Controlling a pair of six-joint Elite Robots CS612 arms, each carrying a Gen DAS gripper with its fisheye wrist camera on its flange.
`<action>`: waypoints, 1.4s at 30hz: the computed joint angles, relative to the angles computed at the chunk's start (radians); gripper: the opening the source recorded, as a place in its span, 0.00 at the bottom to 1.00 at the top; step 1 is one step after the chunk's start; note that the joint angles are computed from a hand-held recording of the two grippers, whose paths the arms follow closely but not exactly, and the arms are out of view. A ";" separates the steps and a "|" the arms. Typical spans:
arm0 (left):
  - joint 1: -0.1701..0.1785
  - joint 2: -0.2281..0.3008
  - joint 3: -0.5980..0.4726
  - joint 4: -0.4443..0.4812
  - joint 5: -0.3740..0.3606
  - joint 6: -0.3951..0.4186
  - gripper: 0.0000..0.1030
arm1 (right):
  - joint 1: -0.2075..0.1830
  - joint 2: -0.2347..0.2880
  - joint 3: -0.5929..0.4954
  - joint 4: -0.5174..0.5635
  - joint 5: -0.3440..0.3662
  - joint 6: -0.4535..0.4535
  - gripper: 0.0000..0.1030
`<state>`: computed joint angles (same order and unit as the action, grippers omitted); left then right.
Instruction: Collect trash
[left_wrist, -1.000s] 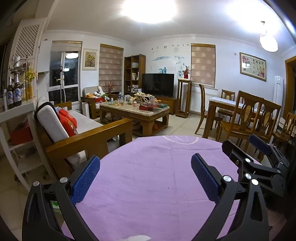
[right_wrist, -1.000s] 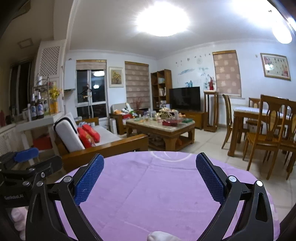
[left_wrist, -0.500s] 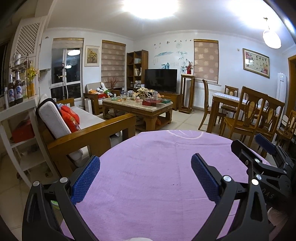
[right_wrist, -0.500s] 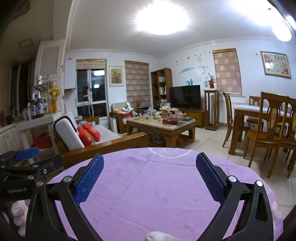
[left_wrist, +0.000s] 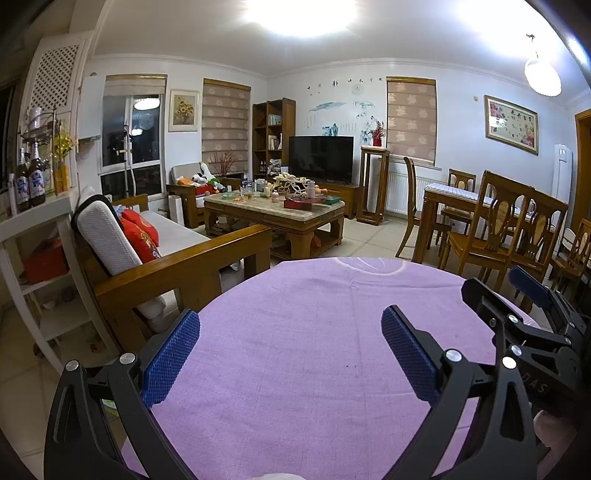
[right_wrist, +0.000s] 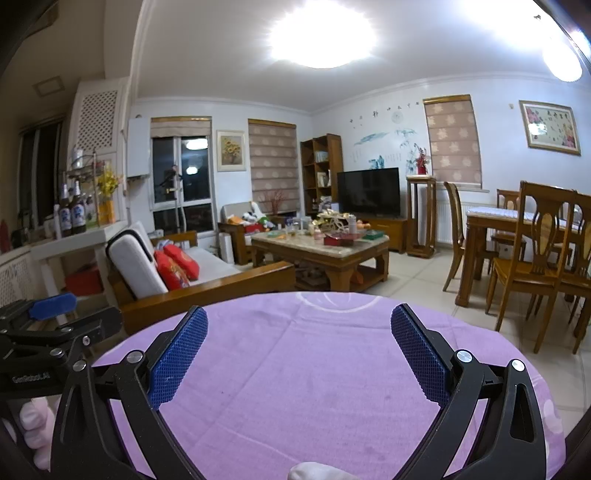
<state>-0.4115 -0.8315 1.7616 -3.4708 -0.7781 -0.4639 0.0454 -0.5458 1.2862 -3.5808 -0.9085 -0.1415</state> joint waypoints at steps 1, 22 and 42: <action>0.000 0.000 0.000 -0.001 0.000 0.001 0.95 | -0.001 0.000 0.000 0.001 -0.001 -0.001 0.95; 0.001 0.004 0.000 -0.008 -0.008 0.011 0.95 | 0.000 -0.001 0.007 -0.003 -0.002 -0.005 0.95; 0.010 0.007 0.002 -0.029 -0.029 0.036 0.95 | 0.002 -0.008 0.018 0.004 -0.001 -0.001 0.95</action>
<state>-0.4014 -0.8245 1.7635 -3.4993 -0.8069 -0.4277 0.0471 -0.5538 1.3037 -3.5768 -0.9093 -0.1422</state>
